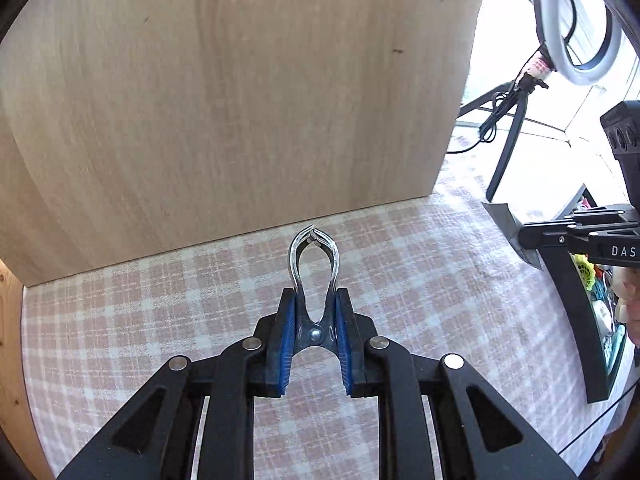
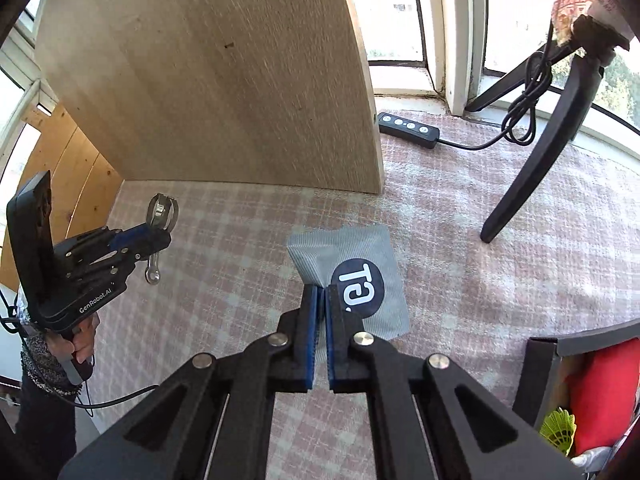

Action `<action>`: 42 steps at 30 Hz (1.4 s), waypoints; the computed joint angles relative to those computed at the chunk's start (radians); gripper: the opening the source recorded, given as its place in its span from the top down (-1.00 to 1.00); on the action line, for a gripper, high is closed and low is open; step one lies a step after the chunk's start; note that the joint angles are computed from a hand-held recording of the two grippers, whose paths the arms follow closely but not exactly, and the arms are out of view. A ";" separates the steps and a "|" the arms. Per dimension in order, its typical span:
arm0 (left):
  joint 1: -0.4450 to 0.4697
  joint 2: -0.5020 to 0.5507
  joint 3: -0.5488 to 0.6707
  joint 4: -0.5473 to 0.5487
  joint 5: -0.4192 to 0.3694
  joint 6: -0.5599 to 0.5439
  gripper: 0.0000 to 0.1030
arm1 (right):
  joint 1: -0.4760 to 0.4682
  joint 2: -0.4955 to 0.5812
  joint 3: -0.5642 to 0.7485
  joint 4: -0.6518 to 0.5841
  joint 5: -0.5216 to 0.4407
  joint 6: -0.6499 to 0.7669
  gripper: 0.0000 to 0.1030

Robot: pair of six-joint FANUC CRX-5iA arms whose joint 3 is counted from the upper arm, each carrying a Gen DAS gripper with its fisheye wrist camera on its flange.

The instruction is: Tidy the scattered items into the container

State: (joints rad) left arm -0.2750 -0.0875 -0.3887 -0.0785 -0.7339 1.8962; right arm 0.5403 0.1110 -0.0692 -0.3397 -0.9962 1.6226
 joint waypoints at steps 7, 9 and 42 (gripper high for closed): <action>-0.157 0.100 0.166 0.019 0.002 -0.034 0.66 | -0.107 -0.166 -0.080 -0.024 0.001 0.033 0.92; -0.209 0.152 0.242 0.026 -0.003 -0.043 0.66 | -0.163 -0.206 -0.092 -0.015 -0.013 0.040 0.92; -0.475 0.732 1.067 0.040 -0.250 -0.087 0.45 | -0.692 -0.183 -0.055 0.070 -0.029 0.097 0.44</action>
State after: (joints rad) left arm -0.7499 0.6442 0.6783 -0.0380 -0.9840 1.8094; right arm -0.1517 -0.0723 -0.1241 -0.2699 -1.0252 1.7198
